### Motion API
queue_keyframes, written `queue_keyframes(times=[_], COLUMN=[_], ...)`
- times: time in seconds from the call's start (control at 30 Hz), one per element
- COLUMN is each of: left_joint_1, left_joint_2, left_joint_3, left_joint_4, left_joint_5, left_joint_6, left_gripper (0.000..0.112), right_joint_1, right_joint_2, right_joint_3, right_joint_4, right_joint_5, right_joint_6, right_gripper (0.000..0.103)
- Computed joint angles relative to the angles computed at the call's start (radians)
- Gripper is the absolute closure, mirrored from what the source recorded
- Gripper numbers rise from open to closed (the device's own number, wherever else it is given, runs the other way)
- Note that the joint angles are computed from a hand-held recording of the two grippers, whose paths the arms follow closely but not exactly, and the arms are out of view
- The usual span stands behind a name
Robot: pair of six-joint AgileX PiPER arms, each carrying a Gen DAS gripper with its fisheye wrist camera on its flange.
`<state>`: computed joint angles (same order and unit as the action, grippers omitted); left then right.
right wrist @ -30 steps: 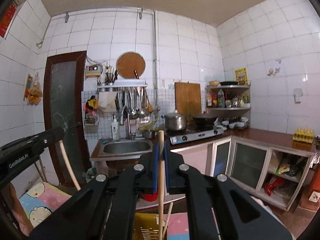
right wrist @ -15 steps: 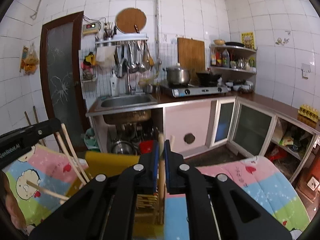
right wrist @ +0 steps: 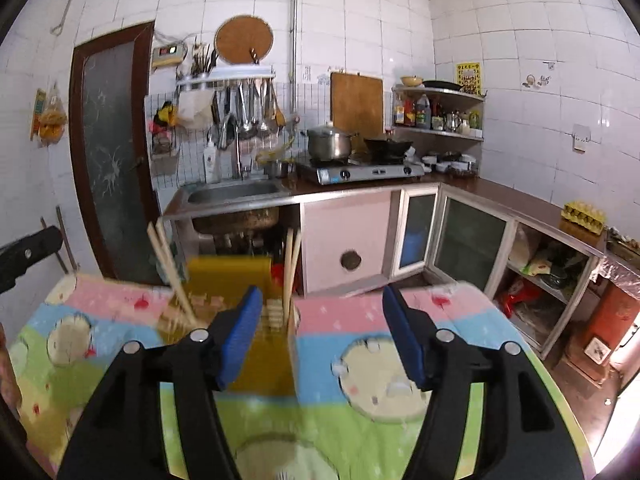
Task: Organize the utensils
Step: 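Close the left tool on the blue spoon while the right tool grasps the green-handled fork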
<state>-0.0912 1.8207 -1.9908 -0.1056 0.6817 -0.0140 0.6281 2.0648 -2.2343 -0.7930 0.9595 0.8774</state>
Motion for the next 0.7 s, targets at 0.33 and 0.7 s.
queue_keyframes(times=[0.33,0.7], left_joint_1=[0.005,-0.036], left_joint_2=[-0.133,-0.138], left_joint_3=[0.473,0.677], left_joint_4=[0.065,0.262], left_joint_5=[-0.125,-0.171], left_joint_6=[-0.009,-0.143], left_gripper=[0.014,0.014], right_joint_1=[0.087,0.133], right_joint_2=[-0.13,-0.085], right_joint_3=[0.499,0.554], right_joint_4=[-0.025,0.044], right_joint_5=[-0.108,-0.12], right_joint_6=[0.278,0.298], right_gripper=[0.041,0.041])
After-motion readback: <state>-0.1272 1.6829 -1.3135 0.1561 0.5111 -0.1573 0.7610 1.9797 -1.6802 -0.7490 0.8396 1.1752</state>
